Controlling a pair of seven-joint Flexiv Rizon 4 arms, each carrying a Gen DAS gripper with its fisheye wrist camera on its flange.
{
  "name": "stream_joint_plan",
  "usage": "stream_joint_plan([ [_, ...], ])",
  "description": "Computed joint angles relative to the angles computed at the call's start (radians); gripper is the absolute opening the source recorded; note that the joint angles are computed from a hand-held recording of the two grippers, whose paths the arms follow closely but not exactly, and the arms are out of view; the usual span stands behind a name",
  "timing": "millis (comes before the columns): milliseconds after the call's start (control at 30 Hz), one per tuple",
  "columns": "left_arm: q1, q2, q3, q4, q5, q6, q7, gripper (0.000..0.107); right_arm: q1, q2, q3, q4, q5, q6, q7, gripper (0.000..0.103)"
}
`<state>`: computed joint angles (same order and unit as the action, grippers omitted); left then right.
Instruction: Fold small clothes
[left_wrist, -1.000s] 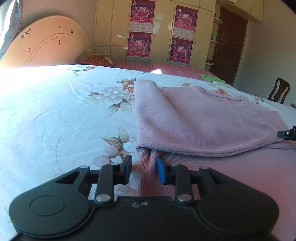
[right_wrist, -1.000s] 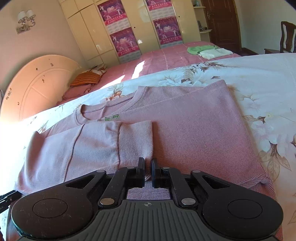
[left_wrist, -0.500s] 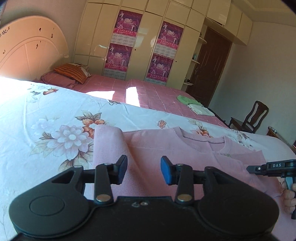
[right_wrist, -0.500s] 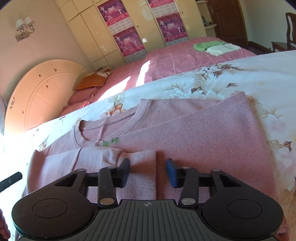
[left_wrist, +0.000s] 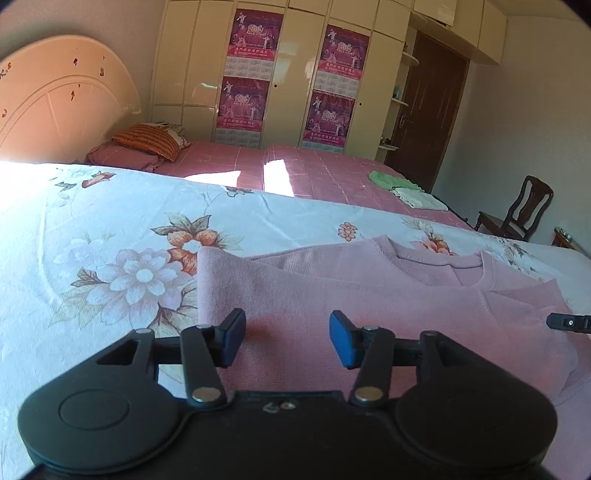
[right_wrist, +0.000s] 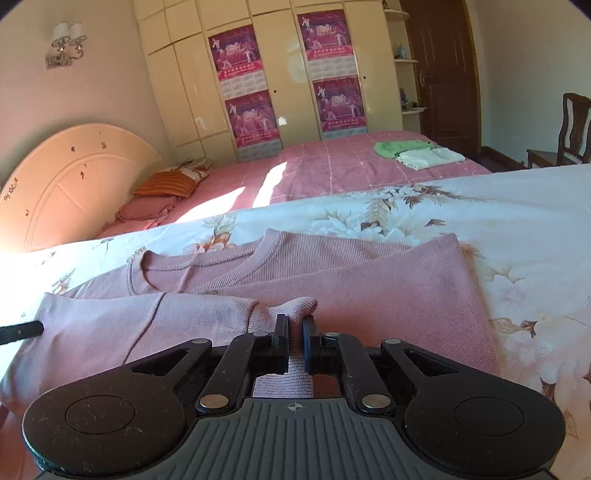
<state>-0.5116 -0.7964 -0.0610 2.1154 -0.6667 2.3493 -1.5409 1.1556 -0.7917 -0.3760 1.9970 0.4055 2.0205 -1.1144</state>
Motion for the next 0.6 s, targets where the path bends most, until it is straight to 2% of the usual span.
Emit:
stream_joint_plan([
  [67, 0.022, -0.005, -0.005, -0.011, 0.018, -0.054, 0.009, 0.050, -0.012, -0.007, 0.009, -0.003, -0.014, -0.023, 0.005, 0.006],
  [167, 0.020, -0.021, 0.008, -0.011, 0.050, -0.025, 0.011, 0.050, -0.040, -0.001, 0.032, -0.003, -0.033, -0.019, 0.015, 0.006],
  [233, -0.012, 0.011, 0.014, 0.004, -0.015, -0.047, 0.016, 0.050, -0.022, 0.010, 0.011, 0.007, -0.019, -0.019, 0.025, 0.006],
  [267, -0.030, 0.024, 0.018, 0.010, -0.039, -0.043, 0.017, 0.051, 0.015, 0.008, -0.025, 0.013, 0.032, 0.016, 0.012, 0.007],
  [300, -0.024, 0.034, 0.004, 0.025, -0.007, 0.000, -0.017, 0.053, 0.025, 0.008, -0.035, 0.025, 0.031, 0.058, 0.016, 0.006],
  [367, -0.022, 0.043, -0.022, 0.035, 0.022, 0.022, -0.049, 0.056, -0.002, 0.034, 0.006, 0.024, 0.016, 0.068, -0.018, 0.006],
  [433, -0.082, 0.033, -0.011, 0.030, -0.054, 0.002, -0.009, 0.056, 0.014, 0.038, 0.002, 0.015, 0.009, 0.001, -0.053, 0.006],
  [467, -0.128, 0.026, -0.005, 0.032, -0.138, -0.025, 0.023, 0.056, 0.030, 0.038, -0.011, 0.011, -0.001, -0.062, -0.054, 0.006],
  [500, -0.148, 0.011, -0.007, 0.051, -0.162, 0.005, 0.007, 0.056, 0.055, 0.031, -0.035, 0.030, -0.031, -0.089, -0.018, 0.006],
  [533, -0.175, 0.001, -0.004, 0.076, -0.180, 0.068, -0.010, 0.057, 0.081, 0.020, -0.050, 0.044, -0.002, -0.051, -0.034, 0.006],
  [600, -0.216, 0.020, -0.021, 0.120, -0.274, 0.100, 0.009, 0.056, 0.128, 0.028, -0.080, 0.090, 0.003, -0.036, -0.034, 0.006],
])
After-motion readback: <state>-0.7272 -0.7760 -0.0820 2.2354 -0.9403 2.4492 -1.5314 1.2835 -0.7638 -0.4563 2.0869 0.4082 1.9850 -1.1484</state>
